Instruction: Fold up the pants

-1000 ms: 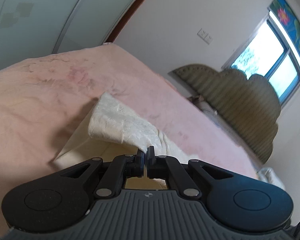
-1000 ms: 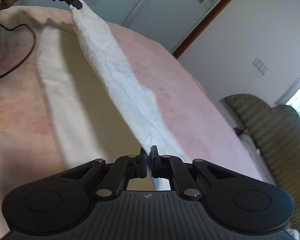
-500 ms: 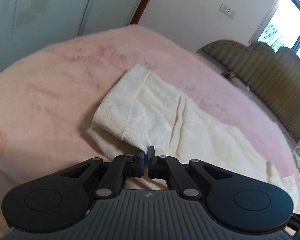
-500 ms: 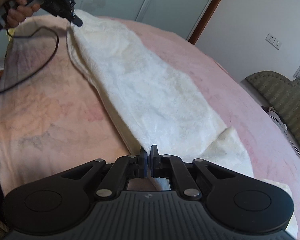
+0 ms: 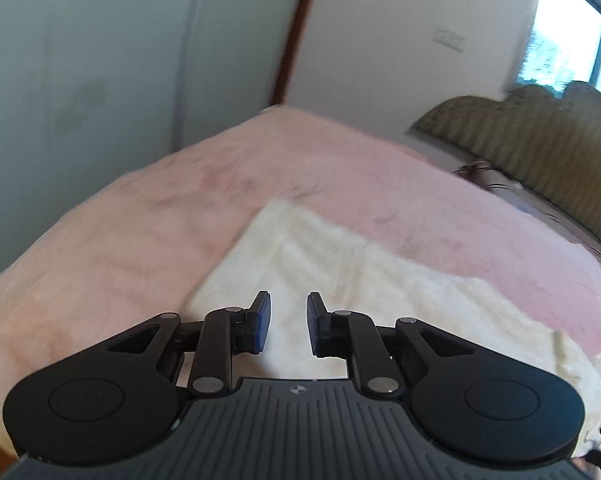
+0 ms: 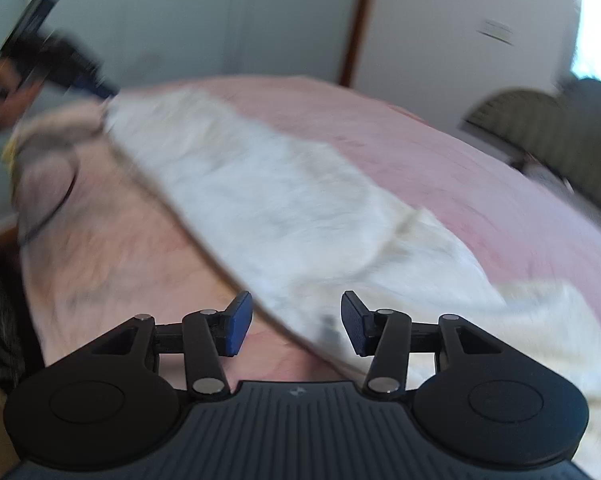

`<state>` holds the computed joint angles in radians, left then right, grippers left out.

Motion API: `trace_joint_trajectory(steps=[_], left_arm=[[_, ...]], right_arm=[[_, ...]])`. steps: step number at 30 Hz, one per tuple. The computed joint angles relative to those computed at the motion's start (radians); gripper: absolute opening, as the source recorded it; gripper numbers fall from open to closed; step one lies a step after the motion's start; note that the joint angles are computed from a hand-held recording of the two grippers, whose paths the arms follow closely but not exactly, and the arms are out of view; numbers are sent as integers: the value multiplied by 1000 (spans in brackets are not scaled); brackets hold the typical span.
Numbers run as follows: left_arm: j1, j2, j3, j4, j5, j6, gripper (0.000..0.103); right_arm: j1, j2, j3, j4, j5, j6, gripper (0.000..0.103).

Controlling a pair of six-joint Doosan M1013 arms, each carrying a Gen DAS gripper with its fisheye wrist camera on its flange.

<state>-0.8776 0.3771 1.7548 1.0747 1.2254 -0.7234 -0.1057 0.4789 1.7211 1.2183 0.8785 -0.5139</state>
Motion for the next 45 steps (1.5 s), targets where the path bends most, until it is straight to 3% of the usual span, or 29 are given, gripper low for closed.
trace_joint_trajectory(steps=[2, 4, 5, 7, 10, 13, 18, 20, 23, 29, 33, 35, 39, 42, 45], left_arm=[[16, 17, -22, 71, -92, 27, 42], [43, 39, -49, 126, -244, 42, 46], [57, 55, -67, 152, -327, 64, 48], [77, 103, -127, 157, -437, 166, 48], [85, 190, -229, 168, -520, 327, 51], [83, 272, -325, 158, -534, 471, 53], [59, 357, -401, 115, -454, 660, 60], [52, 371, -400, 143, -433, 646, 71], [59, 364, -388, 136, -446, 628, 80], [68, 363, -386, 130, -474, 611, 84], [69, 365, -393, 124, -473, 619, 86], [69, 365, -393, 123, -474, 617, 87], [69, 368, -398, 117, -473, 627, 89], [70, 369, -401, 114, -472, 630, 90], [69, 370, -402, 114, -471, 630, 90]], right_arm=[[-5, 22, -21, 6, -16, 140, 59], [-7, 58, -63, -79, -6, 332, 59], [-22, 69, -71, -53, 32, 356, 59], [-51, 74, -62, 64, 63, 377, 59], [-97, 77, -41, 322, 9, 445, 76], [-126, 102, -69, 434, -66, 608, 78], [-155, 186, -187, 357, 32, 893, 78], [-154, 213, -222, 364, 86, 928, 78], [-131, 224, -267, 346, 37, 937, 78], [-73, 289, -406, 302, -25, 984, 78], [-25, 338, -521, 91, -44, 1072, 79], [-11, 320, -502, 80, -98, 1039, 78], [-49, 262, -376, 368, -120, 811, 79], [-82, 237, -327, 351, -130, 880, 80], [-114, 246, -312, 324, -25, 963, 81]])
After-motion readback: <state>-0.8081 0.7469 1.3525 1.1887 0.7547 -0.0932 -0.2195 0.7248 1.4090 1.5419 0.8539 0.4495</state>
